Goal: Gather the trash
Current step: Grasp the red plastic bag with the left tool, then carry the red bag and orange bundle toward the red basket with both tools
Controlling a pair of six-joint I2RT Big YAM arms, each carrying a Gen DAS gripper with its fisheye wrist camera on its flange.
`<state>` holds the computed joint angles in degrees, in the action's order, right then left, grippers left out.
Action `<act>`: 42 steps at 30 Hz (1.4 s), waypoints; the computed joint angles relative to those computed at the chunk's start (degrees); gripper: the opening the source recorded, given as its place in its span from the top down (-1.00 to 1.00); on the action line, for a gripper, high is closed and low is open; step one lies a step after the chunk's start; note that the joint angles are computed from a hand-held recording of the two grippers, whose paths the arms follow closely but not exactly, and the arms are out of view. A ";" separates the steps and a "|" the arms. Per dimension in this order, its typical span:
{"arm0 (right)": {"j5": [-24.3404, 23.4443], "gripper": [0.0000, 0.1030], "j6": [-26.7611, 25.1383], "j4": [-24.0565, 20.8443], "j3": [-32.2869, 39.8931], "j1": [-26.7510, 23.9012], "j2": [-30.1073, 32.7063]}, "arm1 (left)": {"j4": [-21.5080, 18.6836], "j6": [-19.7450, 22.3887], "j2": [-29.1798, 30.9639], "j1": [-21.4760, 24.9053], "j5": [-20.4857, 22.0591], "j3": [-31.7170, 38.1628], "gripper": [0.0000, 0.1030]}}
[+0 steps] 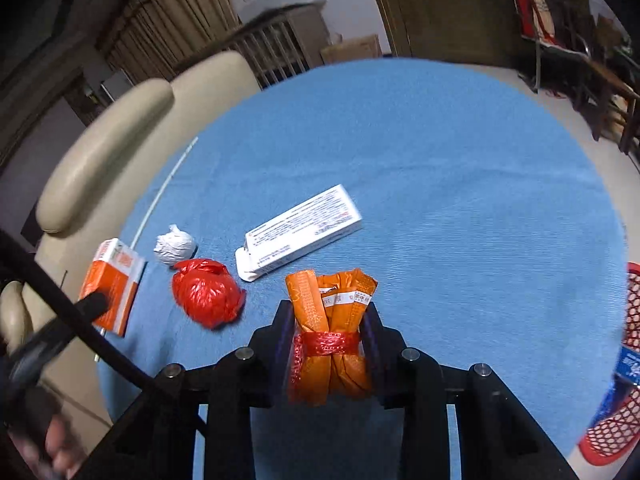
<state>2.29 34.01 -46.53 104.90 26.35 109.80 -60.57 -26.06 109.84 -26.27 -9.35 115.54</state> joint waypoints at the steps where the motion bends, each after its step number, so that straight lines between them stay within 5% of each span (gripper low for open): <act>1: -0.42 0.31 0.10 1.86 -2.90 -0.35 -2.04 | -0.68 -0.18 1.26 -0.12 0.53 1.54 -0.56; 8: -0.94 0.31 0.90 6.71 -14.86 -2.72 -11.54 | -9.29 -4.24 12.80 -0.44 5.08 16.47 -0.56; 12: -1.58 0.31 1.86 8.56 -18.34 -3.52 -13.62 | -10.61 -5.38 15.26 -0.43 7.54 18.64 -0.15; 16: -2.31 0.31 2.49 9.94 -20.56 -3.91 -15.40 | -8.39 -5.33 13.32 -0.86 5.89 15.46 -0.02; 19: -2.24 0.31 2.27 11.26 -21.44 -3.75 -16.32 | -6.85 -5.71 10.74 -1.45 4.67 12.49 0.35; 25: -2.02 0.31 2.14 13.79 -23.37 -3.28 -18.97 | -3.89 -3.18 4.55 -3.86 -0.41 6.79 0.35; 34: -0.61 0.31 2.54 16.04 -27.83 -2.80 -23.81 | -0.94 -5.78 0.20 -2.60 3.98 0.58 0.35; 42: -0.19 0.31 3.73 17.79 -30.54 -3.16 -26.60 | 1.09 -1.86 -3.68 -4.77 3.70 -3.02 0.35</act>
